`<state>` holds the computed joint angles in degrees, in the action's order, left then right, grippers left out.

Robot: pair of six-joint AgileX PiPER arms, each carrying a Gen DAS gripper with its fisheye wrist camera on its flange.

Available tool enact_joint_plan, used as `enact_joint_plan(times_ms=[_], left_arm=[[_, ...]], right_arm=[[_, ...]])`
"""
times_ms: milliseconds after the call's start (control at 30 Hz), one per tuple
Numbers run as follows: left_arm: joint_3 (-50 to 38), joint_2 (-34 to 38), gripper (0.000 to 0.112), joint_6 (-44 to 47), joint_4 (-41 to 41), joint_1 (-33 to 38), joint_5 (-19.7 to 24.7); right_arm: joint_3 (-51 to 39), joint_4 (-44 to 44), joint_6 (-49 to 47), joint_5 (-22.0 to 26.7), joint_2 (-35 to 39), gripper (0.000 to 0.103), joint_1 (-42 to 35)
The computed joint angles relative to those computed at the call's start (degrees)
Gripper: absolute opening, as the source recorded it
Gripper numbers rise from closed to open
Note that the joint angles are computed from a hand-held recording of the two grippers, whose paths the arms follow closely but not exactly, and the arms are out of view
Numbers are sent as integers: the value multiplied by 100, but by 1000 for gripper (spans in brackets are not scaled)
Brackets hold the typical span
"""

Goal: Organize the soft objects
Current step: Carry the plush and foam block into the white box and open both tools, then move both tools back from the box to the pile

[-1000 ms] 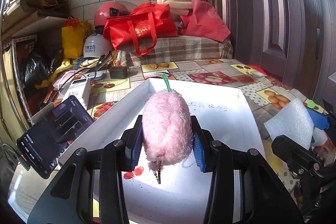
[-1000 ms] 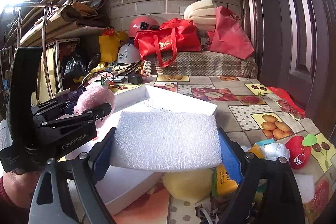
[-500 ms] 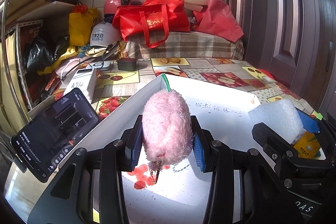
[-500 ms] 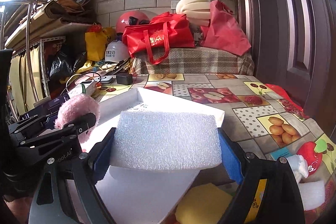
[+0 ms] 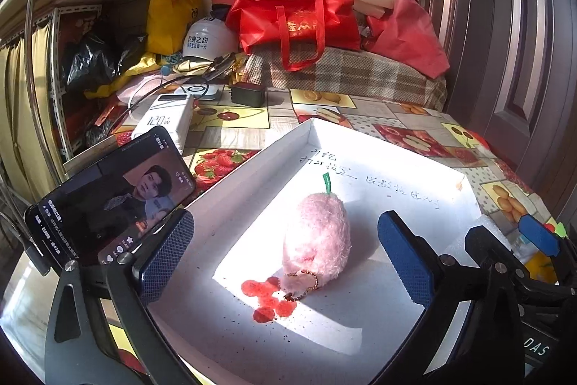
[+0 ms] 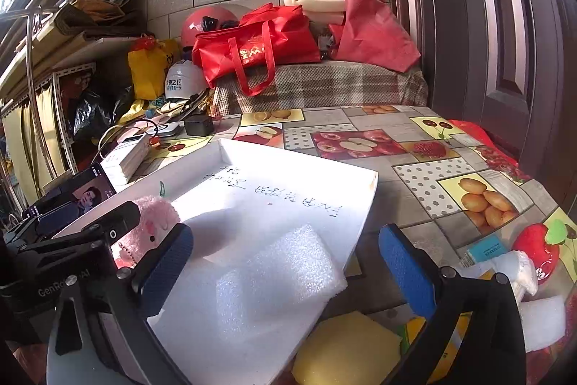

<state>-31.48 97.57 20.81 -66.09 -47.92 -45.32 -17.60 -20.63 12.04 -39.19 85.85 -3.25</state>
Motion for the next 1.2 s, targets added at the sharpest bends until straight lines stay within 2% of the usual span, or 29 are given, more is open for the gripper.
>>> enact_joint_plan(times_ms=[133, 233, 333, 567, 733, 800, 1000, 1200], left_arm=[[126, -24, 103, -199, 25, -124, -242], [116, -6, 103, -130, -85, -209, -362], [115, 16, 103, -85, -200, -316, -522], [114, 73, 103, 30, -432, -546, -887], [29, 267, 103, 332, -808, -1043, -1527], [-50, 358, 103, 532, -954, -1220, -1722], [-112, 404, 103, 657, -1045, -1472, -1826], [-157, 447, 103, 652, -1092, -1773, -1919]], right_arm=[[250, 665, -647, -309, -125, 103, 284], [460, 668, -774, -726, -188, 103, 275], [557, 438, -602, -998, -198, 103, 91], [787, -339, -168, -1014, -412, 103, -308], [1041, -1658, 406, -1129, -692, 103, -1054], [1085, -2447, 762, -1106, -817, 103, -1493], [1247, -4481, 1346, -1844, -1024, 103, -3161], [830, -5355, 2128, -2257, -561, 103, -4262]])
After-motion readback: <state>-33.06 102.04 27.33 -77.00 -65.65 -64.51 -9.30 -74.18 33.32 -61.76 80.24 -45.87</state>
